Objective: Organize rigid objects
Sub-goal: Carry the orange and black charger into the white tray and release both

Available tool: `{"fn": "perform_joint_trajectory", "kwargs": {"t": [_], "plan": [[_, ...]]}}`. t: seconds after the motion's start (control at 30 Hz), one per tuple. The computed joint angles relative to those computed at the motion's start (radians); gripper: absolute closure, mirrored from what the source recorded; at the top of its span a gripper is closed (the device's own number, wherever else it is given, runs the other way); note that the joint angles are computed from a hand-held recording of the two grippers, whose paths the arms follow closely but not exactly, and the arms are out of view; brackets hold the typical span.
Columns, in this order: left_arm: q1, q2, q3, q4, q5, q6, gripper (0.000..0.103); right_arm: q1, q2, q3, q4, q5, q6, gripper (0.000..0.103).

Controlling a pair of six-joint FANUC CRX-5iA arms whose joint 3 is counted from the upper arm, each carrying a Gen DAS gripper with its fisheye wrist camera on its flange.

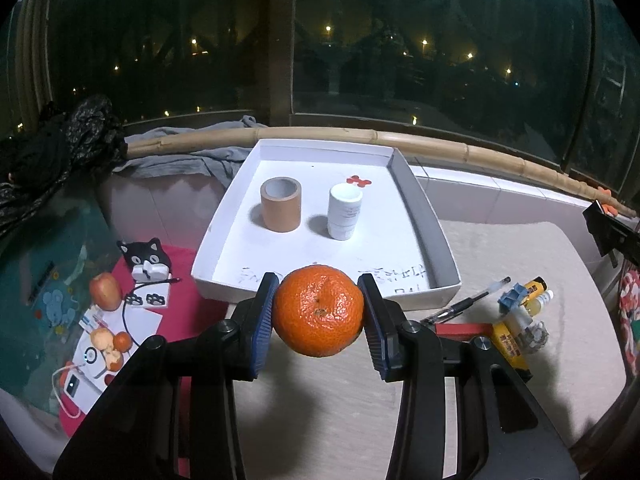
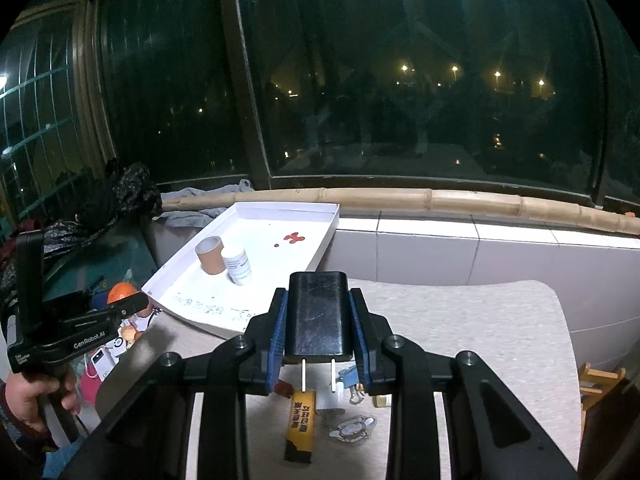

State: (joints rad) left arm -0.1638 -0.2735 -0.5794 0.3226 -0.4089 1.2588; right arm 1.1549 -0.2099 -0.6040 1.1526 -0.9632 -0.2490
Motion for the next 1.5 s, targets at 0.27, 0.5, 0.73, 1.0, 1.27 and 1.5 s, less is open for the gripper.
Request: {"fn": "perform_joint_trajectory", "kwargs": {"t": [0.27, 0.5, 0.73, 1.0, 1.27, 1.5], "plan": [[0.027, 0.008, -0.014, 0.078, 0.016, -0.091, 0.063, -0.008, 0.036, 0.045, -0.014, 0.002, 0.025, 0.074], [0.053, 0.035, -0.008, 0.133, 0.024, -0.173, 0.063, -0.04, 0.082, 0.099, -0.023, 0.032, 0.07, 0.074], [0.069, 0.065, 0.01, 0.17, 0.036, -0.231, 0.063, -0.072, 0.139, 0.17, -0.039, 0.061, 0.125, 0.074], [0.082, 0.097, 0.031, 0.182, 0.04, -0.26, 0.063, -0.099, 0.201, 0.241, -0.033, 0.096, 0.182, 0.074], [0.092, 0.152, 0.089, 0.121, 0.025, -0.22, 0.063, -0.133, 0.264, 0.299, -0.08, 0.149, 0.233, 0.074], [0.086, 0.242, 0.185, 0.012, -0.014, -0.128, 0.063, -0.156, 0.322, 0.358, -0.171, 0.167, 0.296, 0.074]]}}
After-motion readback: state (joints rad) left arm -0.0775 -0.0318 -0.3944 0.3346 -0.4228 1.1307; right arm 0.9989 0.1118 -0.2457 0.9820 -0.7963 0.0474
